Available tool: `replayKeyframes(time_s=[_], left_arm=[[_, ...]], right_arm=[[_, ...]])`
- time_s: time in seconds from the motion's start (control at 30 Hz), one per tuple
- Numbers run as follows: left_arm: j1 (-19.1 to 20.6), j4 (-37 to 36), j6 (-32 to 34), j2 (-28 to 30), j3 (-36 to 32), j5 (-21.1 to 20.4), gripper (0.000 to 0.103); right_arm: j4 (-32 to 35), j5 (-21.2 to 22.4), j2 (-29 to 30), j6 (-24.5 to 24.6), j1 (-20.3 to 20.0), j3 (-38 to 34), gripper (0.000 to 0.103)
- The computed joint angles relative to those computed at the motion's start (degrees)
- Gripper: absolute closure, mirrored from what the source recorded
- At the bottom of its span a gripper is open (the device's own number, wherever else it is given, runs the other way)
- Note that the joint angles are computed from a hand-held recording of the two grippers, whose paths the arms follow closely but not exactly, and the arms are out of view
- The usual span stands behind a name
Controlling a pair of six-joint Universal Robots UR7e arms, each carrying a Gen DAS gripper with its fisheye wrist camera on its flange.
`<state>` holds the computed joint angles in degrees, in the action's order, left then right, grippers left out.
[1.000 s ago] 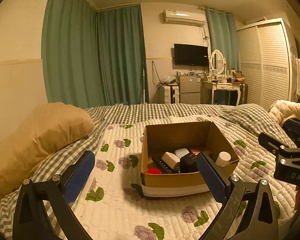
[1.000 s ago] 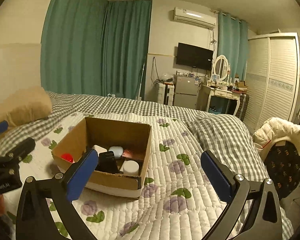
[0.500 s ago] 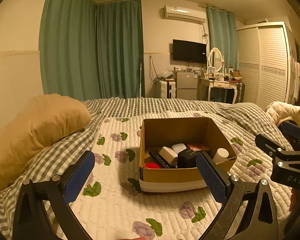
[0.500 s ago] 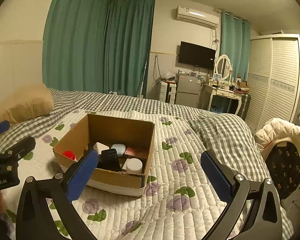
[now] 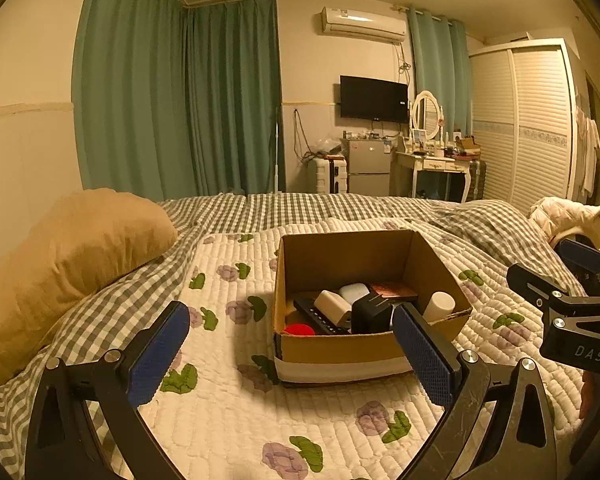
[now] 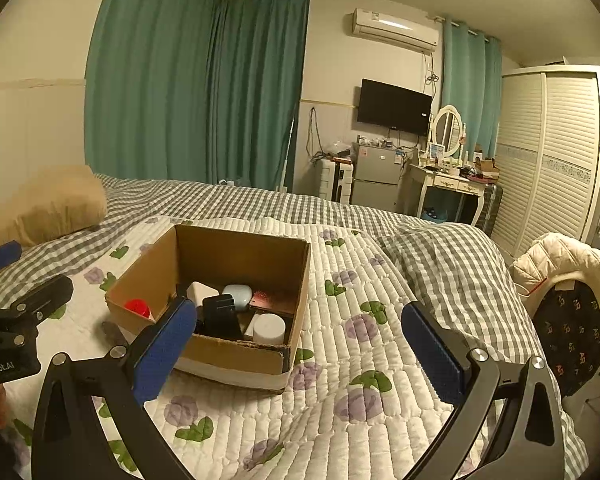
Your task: Organize rigid objects
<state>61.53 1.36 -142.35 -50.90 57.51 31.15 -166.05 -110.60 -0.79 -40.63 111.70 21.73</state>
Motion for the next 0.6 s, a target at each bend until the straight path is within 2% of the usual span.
replayKeyframes(time_s=[0.6], left_arm=[[0.15, 3.08, -1.71, 0.82, -1.59, -0.03, 0.000]], right_arm=[[1.65, -0.63, 0.94, 0.26, 0.01, -1.91, 0.000]])
